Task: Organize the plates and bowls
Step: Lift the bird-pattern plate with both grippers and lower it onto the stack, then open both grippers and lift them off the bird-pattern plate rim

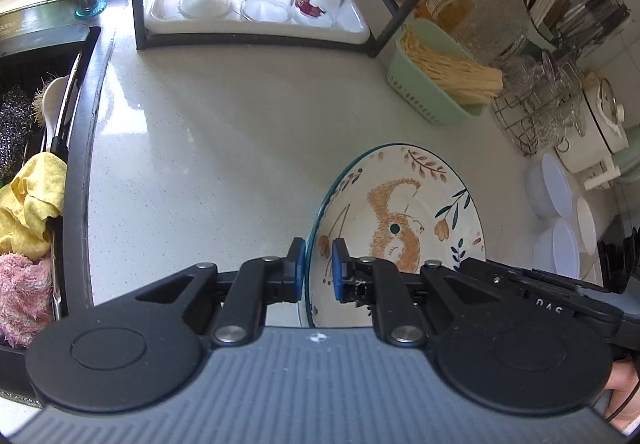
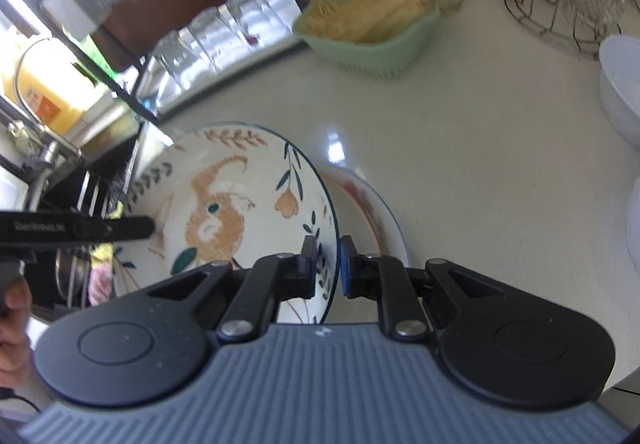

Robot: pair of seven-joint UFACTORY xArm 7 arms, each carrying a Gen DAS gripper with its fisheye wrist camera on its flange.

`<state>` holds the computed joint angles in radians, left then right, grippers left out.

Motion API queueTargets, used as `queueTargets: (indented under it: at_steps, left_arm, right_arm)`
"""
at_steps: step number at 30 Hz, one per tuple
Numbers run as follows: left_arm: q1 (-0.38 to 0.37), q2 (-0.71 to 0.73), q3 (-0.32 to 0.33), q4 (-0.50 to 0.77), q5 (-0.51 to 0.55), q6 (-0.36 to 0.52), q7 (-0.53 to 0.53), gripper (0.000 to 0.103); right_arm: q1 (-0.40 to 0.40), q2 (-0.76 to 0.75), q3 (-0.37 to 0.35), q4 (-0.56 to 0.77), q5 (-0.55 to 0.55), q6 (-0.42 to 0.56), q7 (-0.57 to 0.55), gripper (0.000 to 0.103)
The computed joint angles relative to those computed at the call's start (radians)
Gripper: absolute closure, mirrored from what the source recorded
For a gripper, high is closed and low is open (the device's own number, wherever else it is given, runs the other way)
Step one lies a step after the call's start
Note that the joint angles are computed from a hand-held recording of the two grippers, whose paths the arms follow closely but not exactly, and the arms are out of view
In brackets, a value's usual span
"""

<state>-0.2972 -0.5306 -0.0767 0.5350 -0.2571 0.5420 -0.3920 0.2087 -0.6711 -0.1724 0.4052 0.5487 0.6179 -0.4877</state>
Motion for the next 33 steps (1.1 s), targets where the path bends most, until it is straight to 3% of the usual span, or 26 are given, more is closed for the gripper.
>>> queueTargets:
  at_steps: [15, 27, 33]
  left_arm:
    - [0.012, -0.017, -0.043, -0.007, 0.070, 0.032, -0.069, 0.087]
    - [0.008, -0.014, -0.040, -0.023, 0.058, 0.031, -0.133, 0.086]
    - [0.027, 0.001, -0.064, -0.004, 0.091, 0.044, -0.200, 0.086]
  right_arm:
    - [-0.012, -0.020, 0.004, -0.018, -0.024, 0.036, -0.031, 0.088]
    - [-0.019, -0.038, -0.008, -0.026, 0.007, 0.029, -0.042, 0.087]
    - [-0.014, -0.030, -0.041, -0.014, 0.028, 0.042, -0.076, 0.086]
